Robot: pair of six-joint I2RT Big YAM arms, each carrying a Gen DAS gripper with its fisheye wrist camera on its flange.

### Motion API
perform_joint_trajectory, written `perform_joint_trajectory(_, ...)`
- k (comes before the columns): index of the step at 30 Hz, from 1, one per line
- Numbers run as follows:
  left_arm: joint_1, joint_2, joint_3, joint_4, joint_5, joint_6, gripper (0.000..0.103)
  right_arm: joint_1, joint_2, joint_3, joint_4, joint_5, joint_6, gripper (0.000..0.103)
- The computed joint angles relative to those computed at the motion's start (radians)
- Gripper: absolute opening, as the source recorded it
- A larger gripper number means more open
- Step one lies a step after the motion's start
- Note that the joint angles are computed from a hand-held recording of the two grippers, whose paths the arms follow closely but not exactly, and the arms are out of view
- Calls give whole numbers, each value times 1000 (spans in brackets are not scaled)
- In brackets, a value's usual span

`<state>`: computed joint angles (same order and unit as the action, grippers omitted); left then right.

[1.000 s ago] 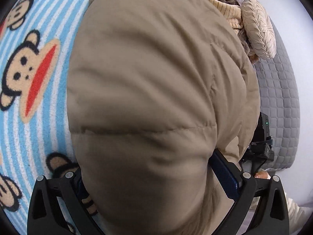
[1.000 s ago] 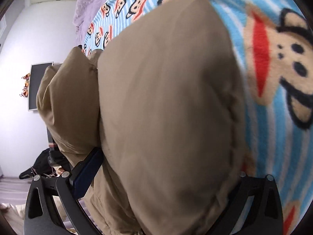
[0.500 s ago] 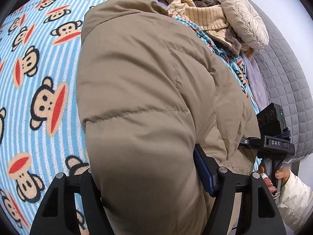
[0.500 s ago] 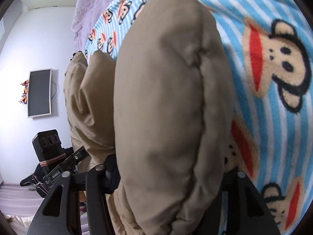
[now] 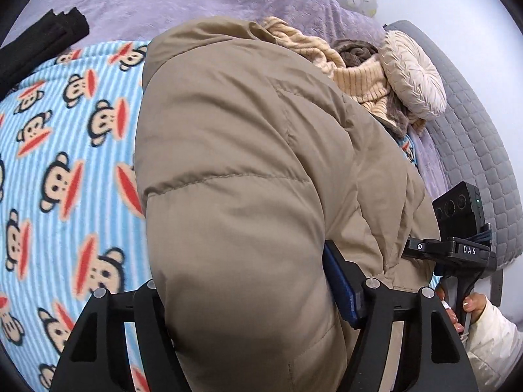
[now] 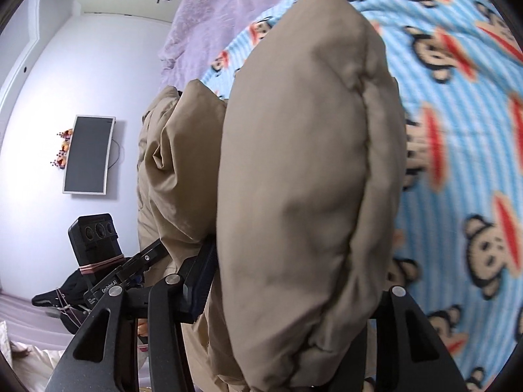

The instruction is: Fold large clothes

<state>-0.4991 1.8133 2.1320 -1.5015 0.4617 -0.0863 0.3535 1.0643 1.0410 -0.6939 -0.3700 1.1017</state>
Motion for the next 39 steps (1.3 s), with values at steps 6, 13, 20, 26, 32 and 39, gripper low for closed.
perform_joint_trajectory(6,104,82,75,4,-27,26,72,43,219,125,125,-10,-6,53)
perform_joint_trajectory(13,133,91,-45,111,-92,-3,83,69,410,269,96,6,-47,53)
perform_joint_trajectory(20,131,60,-106,158,-145,22,88,69,416,244,70,35,-4,56)
perform_joint_trajectory(26,123,55,-103,157,-169,7,88,113,427,378,-194,184,-87,59)
perform_joint_trajectory(32,110,46,-95,148,-236,3,88,177,412,488,-404,486,-120,59)
perform_joint_trajectory(39,100,1,-77,267,-340,13,88,192,379,554,-410,566,-206,42)
